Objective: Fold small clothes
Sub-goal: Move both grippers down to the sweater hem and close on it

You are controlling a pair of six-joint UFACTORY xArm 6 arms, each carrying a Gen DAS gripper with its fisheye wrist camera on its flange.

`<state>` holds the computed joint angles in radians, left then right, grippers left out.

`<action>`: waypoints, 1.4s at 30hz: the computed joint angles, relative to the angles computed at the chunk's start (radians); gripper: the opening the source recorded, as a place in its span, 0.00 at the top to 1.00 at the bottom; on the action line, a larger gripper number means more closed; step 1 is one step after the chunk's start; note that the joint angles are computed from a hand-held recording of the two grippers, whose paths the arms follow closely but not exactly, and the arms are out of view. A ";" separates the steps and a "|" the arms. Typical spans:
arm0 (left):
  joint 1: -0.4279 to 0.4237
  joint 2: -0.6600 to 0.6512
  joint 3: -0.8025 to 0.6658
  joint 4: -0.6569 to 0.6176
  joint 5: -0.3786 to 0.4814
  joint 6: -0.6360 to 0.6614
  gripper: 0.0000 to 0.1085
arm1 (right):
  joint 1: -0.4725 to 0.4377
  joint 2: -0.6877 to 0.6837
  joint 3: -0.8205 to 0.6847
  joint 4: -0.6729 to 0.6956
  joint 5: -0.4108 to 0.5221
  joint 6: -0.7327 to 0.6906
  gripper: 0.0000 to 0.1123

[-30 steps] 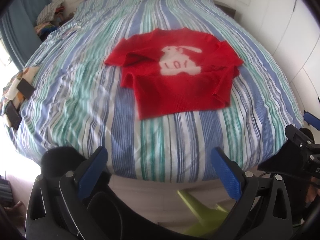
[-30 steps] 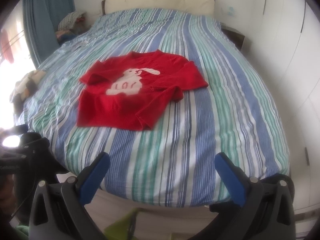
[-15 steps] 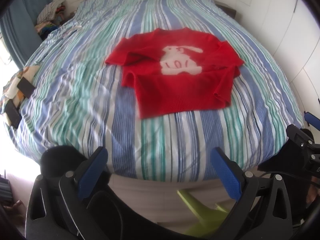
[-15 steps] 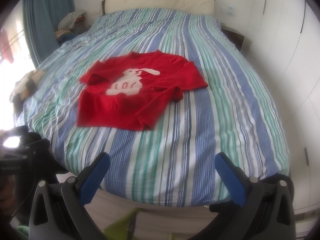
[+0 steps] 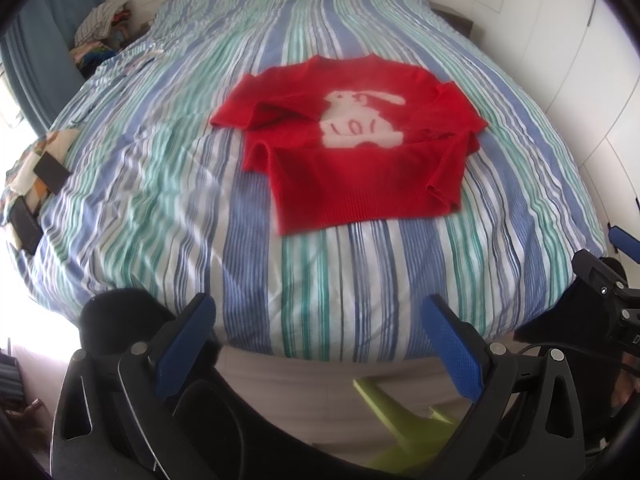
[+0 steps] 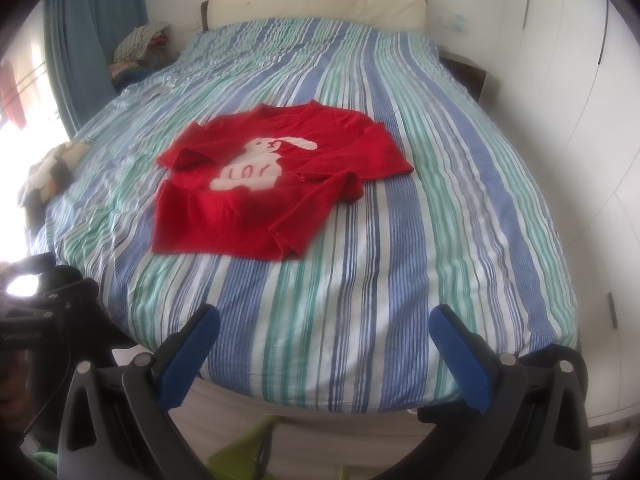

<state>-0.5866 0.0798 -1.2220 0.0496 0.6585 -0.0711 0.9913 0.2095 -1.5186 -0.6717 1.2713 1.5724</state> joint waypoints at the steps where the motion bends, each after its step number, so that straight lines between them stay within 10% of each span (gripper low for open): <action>1: 0.001 0.000 0.002 0.001 -0.002 0.000 0.06 | 0.000 0.000 0.000 0.001 0.000 -0.001 0.09; 30: 0.094 0.152 -0.128 -0.101 0.024 0.036 0.06 | -0.035 -0.059 0.087 -0.055 0.032 0.011 0.09; 39: 0.107 0.541 -0.519 -0.153 0.092 0.070 0.07 | -0.231 0.074 0.139 -0.042 -0.428 -0.031 0.09; 42: 0.100 0.598 -0.591 -0.218 0.127 0.107 0.31 | -0.293 0.191 0.039 0.004 -0.498 -0.048 0.11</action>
<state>-0.4866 0.6775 -1.8134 -0.1681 0.7850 0.0358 0.6983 0.4000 -1.4793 -0.6675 0.7734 1.5247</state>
